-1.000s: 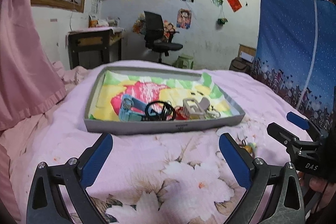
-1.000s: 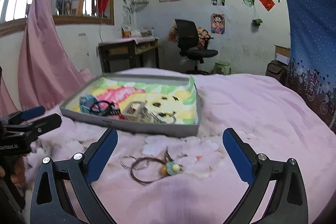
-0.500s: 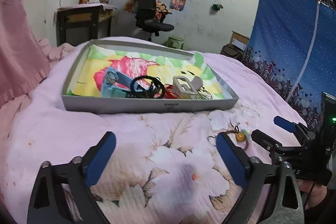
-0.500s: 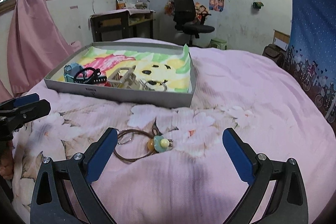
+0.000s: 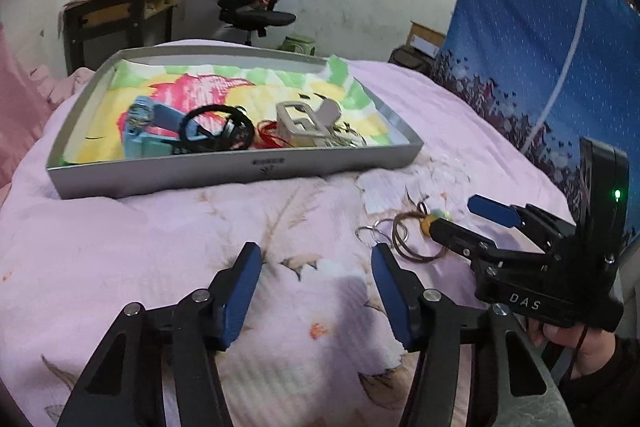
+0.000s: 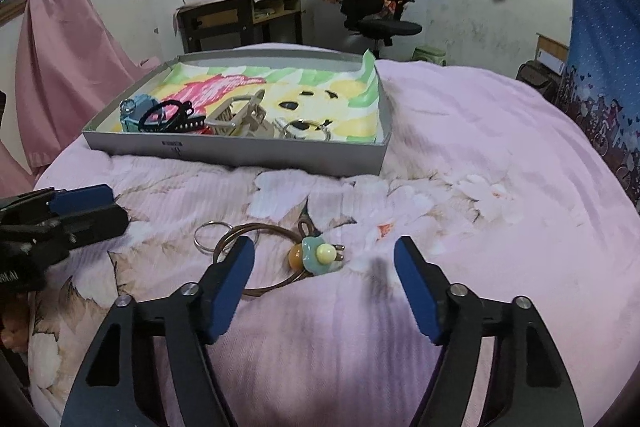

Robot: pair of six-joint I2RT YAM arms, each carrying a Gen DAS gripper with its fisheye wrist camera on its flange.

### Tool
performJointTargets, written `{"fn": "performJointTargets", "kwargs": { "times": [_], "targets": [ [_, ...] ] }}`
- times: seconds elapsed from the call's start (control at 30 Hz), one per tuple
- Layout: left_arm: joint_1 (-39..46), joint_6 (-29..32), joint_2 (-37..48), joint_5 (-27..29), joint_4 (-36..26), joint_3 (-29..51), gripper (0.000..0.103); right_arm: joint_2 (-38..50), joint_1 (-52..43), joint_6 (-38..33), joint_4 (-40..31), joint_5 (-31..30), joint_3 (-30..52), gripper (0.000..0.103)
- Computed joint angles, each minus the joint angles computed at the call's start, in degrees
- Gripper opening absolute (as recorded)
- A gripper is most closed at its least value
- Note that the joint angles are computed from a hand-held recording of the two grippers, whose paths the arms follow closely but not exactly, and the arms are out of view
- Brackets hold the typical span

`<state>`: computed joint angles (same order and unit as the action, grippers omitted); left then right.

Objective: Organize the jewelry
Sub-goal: 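Withdraw both open tools from the tray toward the remaining items on the bed, then grasp the silver double rings with the left tool while the right tool grasps the green charm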

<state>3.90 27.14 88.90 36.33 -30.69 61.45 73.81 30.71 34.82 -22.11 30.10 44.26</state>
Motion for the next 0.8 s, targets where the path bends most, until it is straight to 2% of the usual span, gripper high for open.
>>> {"fn": "performJointTargets", "kwargs": {
  "times": [0.3,0.37,0.53,0.67,0.8],
  "targets": [
    [-2.72,0.18,4.2,1.0,-5.05,4.5,0.037,2.9,-2.52,-0.6,2.08,-4.91,0.27,0.045],
    [-3.5,-0.42,5.18,0.69,-5.95,5.43,0.031,3.54,-3.12,-0.72,2.31,-5.96,0.45,0.038],
    [-6.25,-1.73,7.4,-1.67,-7.12,7.4,0.026,4.74,-3.94,-1.09,2.66,-7.41,0.8,0.029],
    [-8.12,-3.15,9.93,-4.59,-8.87,9.75,0.023,4.87,-4.4,-0.84,2.99,-7.42,0.66,0.026],
    [-8.37,-4.33,13.48,-3.41,-12.45,13.67,0.023,5.94,-3.77,-0.82,2.33,-6.21,1.43,0.026]
  ]
}}
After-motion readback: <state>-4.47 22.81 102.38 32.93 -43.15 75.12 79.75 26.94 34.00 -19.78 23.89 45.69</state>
